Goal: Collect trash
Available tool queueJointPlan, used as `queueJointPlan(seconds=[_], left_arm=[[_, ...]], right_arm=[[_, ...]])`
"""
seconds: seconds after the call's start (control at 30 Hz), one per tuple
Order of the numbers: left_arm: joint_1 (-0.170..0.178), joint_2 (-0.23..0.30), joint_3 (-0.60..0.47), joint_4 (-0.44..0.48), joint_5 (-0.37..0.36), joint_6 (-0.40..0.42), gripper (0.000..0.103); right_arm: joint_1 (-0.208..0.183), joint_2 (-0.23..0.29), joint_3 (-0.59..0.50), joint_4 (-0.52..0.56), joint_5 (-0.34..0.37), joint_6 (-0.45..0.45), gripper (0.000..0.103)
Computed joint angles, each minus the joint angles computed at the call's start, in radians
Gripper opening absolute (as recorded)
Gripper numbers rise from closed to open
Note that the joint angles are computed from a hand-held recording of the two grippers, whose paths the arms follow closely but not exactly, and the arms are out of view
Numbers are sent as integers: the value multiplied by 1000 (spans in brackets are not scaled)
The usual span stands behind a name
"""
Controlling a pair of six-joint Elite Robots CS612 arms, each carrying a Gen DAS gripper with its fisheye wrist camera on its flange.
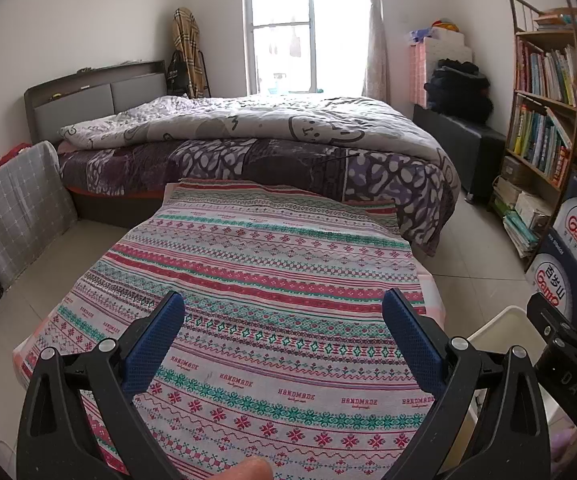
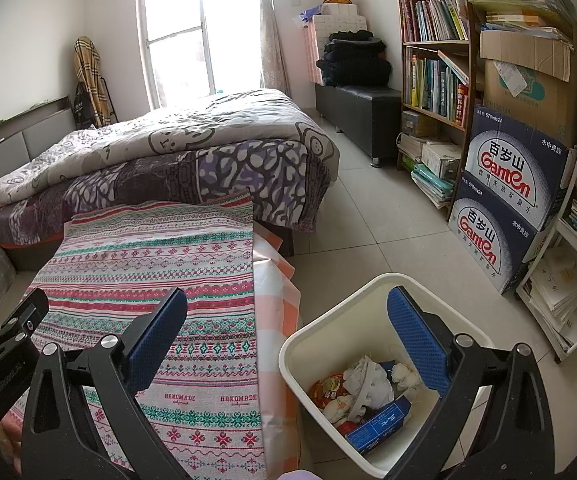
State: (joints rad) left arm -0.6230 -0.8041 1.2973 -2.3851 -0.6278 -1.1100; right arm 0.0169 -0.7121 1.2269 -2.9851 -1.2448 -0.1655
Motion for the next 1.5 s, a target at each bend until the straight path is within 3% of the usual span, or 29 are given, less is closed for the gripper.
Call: queueJointPlan(seconds=[1.5], left_arm=[[1, 0, 8, 2, -4, 9, 96]], right_arm=[[2, 1, -1, 21, 4, -6, 96]])
